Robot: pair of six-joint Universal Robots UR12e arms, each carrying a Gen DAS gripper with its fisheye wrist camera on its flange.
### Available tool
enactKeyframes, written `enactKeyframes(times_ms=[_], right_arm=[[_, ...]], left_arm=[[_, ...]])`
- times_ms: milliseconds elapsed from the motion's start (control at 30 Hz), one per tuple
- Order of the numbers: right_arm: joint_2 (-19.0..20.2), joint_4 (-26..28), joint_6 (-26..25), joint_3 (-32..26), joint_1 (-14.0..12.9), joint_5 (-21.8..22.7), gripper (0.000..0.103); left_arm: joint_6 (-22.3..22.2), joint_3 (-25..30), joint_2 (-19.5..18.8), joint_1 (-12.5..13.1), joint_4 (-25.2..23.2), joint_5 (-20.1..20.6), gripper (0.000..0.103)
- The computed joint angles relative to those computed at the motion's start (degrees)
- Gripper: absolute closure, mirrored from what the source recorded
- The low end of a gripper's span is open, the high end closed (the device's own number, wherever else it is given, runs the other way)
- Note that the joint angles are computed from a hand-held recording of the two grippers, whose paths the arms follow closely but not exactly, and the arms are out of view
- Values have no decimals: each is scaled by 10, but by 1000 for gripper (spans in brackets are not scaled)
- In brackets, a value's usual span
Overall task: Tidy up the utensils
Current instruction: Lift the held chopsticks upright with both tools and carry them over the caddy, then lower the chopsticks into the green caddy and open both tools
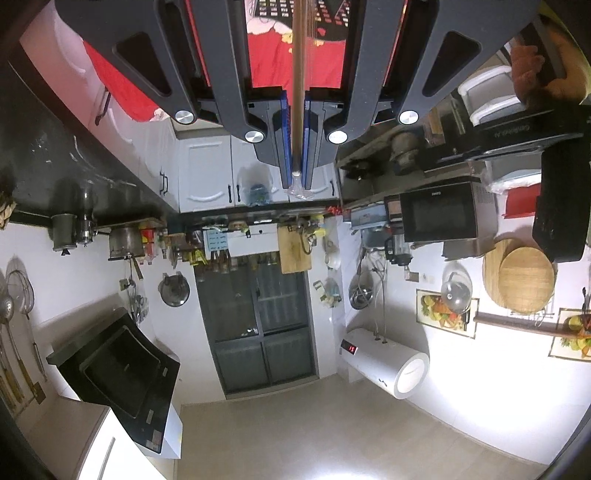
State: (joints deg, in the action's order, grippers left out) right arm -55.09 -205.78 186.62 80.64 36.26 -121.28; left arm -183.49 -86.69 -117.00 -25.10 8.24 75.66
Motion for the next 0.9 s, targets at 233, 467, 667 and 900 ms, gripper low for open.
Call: enactKeyframes(times_ms=[233, 467, 667, 900], right_arm=[[20, 3, 9, -16, -5, -7, 97], [40, 8, 9, -25, -5, -26, 97], [57, 16, -1, -34, 2, -69, 97], [60, 38, 11, -30, 7, -89, 90]], left_arm=[[-30, 13, -19, 8, 12, 3, 103], [-56, 15, -32, 13, 12, -15, 103], [-55, 10, -35, 15, 7, -35, 103], [-56, -5, -34, 18, -5, -47, 103]])
